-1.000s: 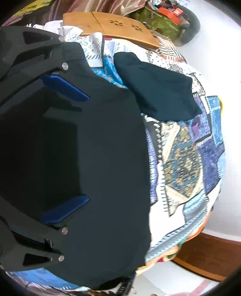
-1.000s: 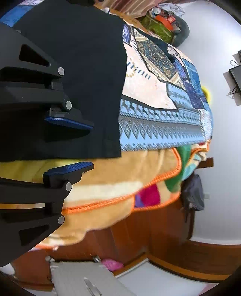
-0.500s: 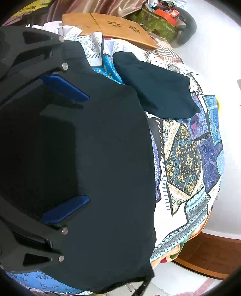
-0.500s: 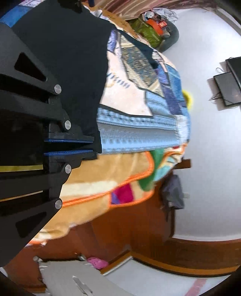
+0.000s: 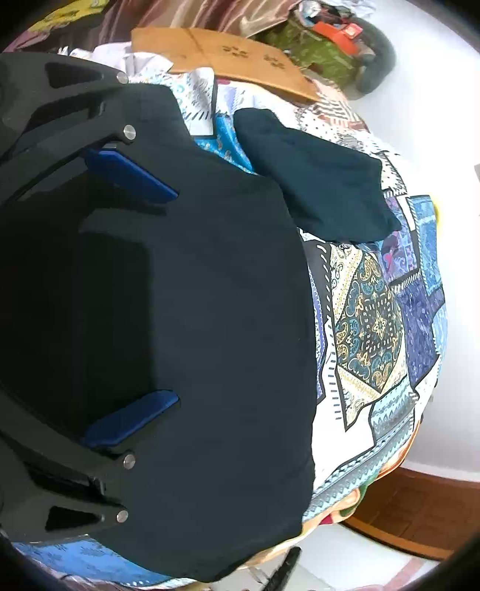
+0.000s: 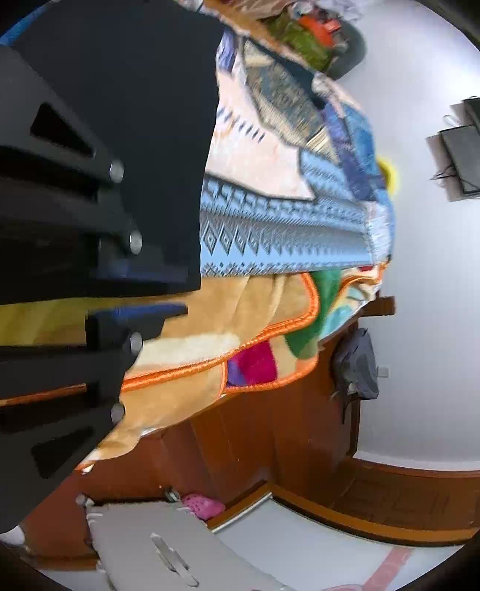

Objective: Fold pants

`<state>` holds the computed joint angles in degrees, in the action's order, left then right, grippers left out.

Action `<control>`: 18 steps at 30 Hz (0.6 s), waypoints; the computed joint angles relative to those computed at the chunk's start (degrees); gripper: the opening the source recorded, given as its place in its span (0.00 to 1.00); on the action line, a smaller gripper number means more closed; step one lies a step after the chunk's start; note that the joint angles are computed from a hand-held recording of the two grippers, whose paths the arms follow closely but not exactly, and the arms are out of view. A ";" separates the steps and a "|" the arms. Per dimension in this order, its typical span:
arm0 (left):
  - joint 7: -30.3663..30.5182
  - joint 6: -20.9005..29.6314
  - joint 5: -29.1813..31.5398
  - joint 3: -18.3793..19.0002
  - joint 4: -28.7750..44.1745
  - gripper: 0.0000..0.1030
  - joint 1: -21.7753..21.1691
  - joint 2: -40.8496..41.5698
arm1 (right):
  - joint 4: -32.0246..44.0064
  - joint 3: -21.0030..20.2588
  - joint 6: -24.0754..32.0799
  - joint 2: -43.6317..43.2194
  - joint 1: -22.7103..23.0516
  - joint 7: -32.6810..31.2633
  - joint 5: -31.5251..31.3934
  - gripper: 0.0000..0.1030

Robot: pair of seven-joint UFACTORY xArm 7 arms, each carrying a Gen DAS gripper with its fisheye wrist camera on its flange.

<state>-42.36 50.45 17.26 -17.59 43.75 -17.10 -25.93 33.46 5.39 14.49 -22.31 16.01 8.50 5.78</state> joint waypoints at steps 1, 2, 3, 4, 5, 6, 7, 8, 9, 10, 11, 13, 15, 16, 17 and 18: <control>-0.05 0.36 0.23 -0.25 0.17 1.00 -0.03 0.01 | -1.05 -0.87 0.54 -2.21 1.07 -0.80 0.98 0.39; -0.10 0.77 0.47 -0.50 0.46 1.00 -0.09 0.16 | -2.34 -1.51 1.01 -4.73 1.97 -1.43 1.82 0.42; -0.20 1.27 0.73 -0.86 0.86 1.00 -0.21 0.40 | -3.63 -2.26 2.11 -7.61 3.13 -2.11 2.83 0.43; -0.13 1.45 0.79 -0.98 1.13 1.00 -0.45 0.59 | -4.55 -2.76 3.45 -9.88 4.06 -2.45 3.76 0.45; 0.12 1.40 0.64 -0.95 1.33 1.00 -0.78 0.78 | -5.79 -3.34 5.43 -12.95 5.09 -2.55 4.98 0.49; 0.64 1.13 0.13 -0.87 1.68 1.00 -1.34 1.18 | -6.46 -3.47 6.66 -14.65 5.84 -2.23 6.07 0.51; 1.09 0.86 -0.28 -0.79 1.83 1.00 -1.81 1.41 | -7.30 -3.53 7.81 -16.33 6.43 -1.93 6.98 0.58; 1.29 0.69 -0.44 -0.97 2.15 1.00 -2.18 1.83 | -7.78 -3.33 9.05 -17.50 6.88 -1.38 7.73 0.65; 1.21 0.67 -0.25 -1.38 2.65 1.00 -2.43 2.44 | -9.13 -2.87 10.41 -19.64 7.48 -0.47 8.63 0.66; 1.02 0.89 0.23 -1.92 3.33 1.00 -2.65 3.19 | -10.21 -2.80 10.94 -21.05 8.18 -0.10 9.39 0.66; 0.88 1.11 0.62 -2.23 3.89 1.00 -2.90 3.74 | -11.39 -2.81 11.42 -22.45 9.09 0.37 10.35 0.66; 1.60 0.87 -0.20 -1.95 4.90 1.00 -4.00 4.92 | -13.62 -2.89 11.98 -24.33 11.44 2.38 13.29 0.66; 2.76 0.23 -2.44 -1.11 5.99 1.00 -5.16 6.41 | -15.68 -3.70 11.58 -24.98 13.70 4.08 16.35 0.66; 3.10 0.05 -3.12 -0.90 6.53 1.00 -5.54 7.10 | -16.42 -3.95 11.11 -24.91 14.26 4.83 17.38 0.66; 3.59 -0.25 -3.79 -0.64 7.04 1.00 -5.91 7.80 | -17.05 -4.28 9.95 -24.39 14.96 5.55 18.60 0.66; 4.47 -0.57 -4.99 -0.30 7.90 1.00 -6.47 8.93 | -18.34 -4.83 6.91 -23.96 16.16 6.13 20.45 0.66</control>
<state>-37.89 49.88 12.27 -17.89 51.64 -23.57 -17.00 15.11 0.56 21.41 -46.28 32.17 14.63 26.23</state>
